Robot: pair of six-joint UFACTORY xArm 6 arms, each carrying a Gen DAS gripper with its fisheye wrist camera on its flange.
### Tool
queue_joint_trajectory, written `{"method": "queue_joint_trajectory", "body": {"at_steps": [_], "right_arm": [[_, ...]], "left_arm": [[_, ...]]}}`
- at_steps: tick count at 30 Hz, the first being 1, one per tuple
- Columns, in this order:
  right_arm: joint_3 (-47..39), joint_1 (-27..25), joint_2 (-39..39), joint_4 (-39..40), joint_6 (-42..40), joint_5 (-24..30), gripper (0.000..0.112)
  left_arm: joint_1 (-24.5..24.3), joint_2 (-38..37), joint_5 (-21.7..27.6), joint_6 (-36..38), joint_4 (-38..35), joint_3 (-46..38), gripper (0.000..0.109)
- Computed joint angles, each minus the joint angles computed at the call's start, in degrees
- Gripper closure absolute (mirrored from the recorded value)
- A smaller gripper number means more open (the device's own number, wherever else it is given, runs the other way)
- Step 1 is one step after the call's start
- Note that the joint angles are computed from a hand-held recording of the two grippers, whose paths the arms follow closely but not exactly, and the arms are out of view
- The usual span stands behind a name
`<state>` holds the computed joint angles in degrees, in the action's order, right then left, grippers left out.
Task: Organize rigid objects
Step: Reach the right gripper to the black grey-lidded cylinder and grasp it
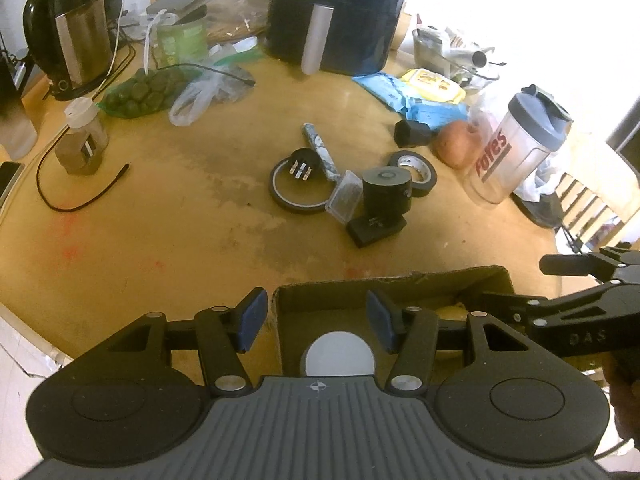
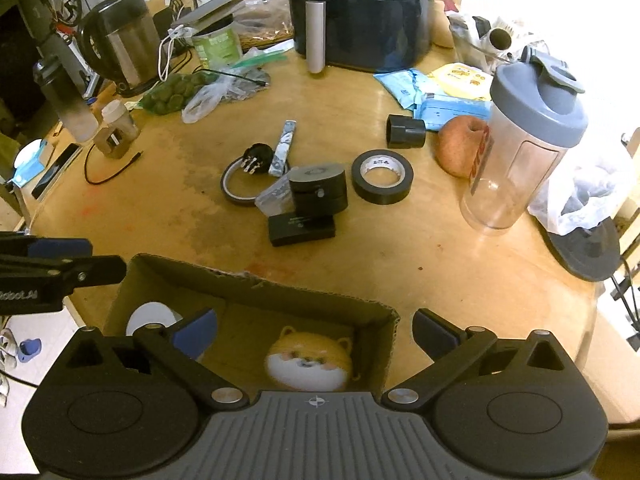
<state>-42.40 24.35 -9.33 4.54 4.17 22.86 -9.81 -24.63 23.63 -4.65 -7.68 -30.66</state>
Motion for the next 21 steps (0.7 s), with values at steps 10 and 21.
{"method": "queue_joint_trajectory", "body": {"at_steps": [10, 21], "right_arm": [[-3.82, -1.34, 3.58, -1.07, 0.29, 1.36, 0.009], [-8.33, -2.25, 7.24, -3.79, 0.72, 3.45, 0.009]], "left_arm": [[-0.38, -0.71, 0.52, -5.50, 3.08, 0.41, 0.054], [-0.87, -0.07, 0.69, -9.73, 4.98, 0.09, 0.054]]}}
